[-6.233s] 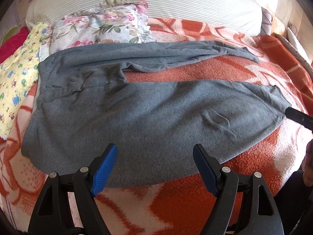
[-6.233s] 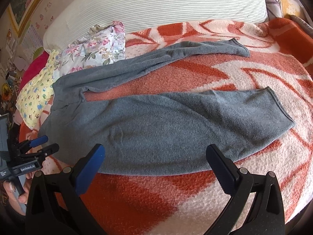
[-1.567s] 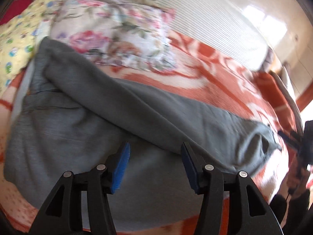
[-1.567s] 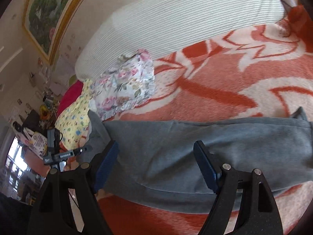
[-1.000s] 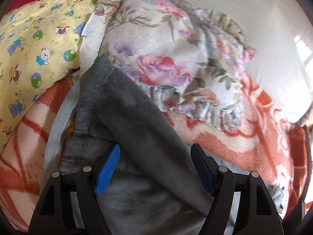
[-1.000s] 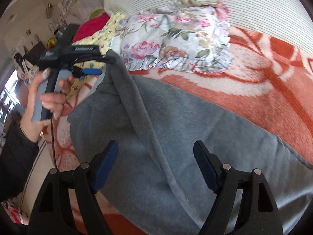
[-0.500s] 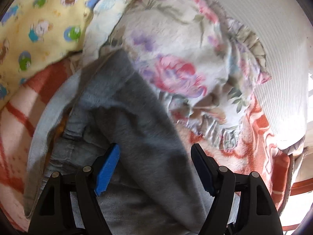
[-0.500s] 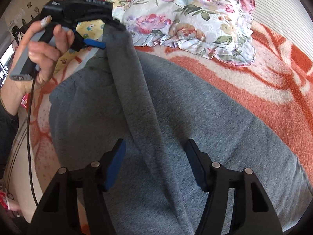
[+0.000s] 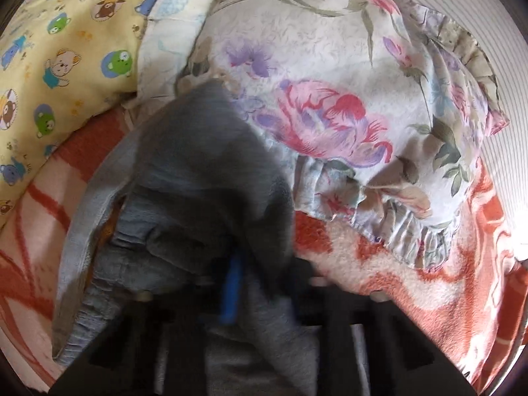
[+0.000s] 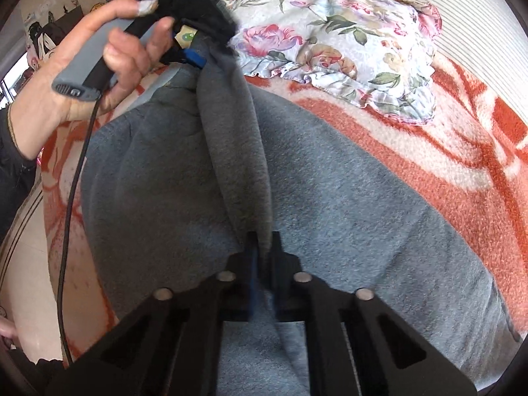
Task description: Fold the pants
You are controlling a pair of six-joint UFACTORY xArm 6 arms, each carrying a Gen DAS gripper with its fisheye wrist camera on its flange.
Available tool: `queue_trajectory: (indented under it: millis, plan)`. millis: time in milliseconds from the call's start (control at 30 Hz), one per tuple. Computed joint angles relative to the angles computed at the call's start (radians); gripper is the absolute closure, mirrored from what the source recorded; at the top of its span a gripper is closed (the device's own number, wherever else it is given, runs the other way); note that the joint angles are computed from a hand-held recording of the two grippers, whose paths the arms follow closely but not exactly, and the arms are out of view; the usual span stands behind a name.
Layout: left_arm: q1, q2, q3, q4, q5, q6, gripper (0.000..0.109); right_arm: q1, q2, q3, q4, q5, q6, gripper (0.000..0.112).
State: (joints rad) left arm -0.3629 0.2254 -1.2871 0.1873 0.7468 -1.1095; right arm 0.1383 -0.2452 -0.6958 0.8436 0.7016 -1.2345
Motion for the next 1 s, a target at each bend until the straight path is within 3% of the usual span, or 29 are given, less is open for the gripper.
queue_trajectory:
  millis: [200,467,667,833,1000]
  plan:
    - [-0.028,-0.264,0.297,0.133,-0.160,-0.138,0.099,-0.065,-0.084,0.011,0.066,0.065,-0.055,0.108]
    - [-0.125,-0.628,0.614,0.301,-0.226,-0.357,0.099,-0.167,-0.171,0.022,0.066,0.217,-0.102,0.108]
    - [-0.168,-0.772,0.763,0.364,-0.266,-0.494,0.099,-0.248,-0.262,0.078,0.092,0.382,-0.164,0.108]
    - [-0.203,-0.832,0.844,0.423,-0.278,-0.561,0.099,-0.244,-0.338,0.160,0.005,0.400,-0.137,0.108]
    - [-0.198,-0.849,0.921,0.475,-0.344,-0.619,0.099,-0.202,-0.371,0.218,-0.079,0.361,-0.082,0.108]
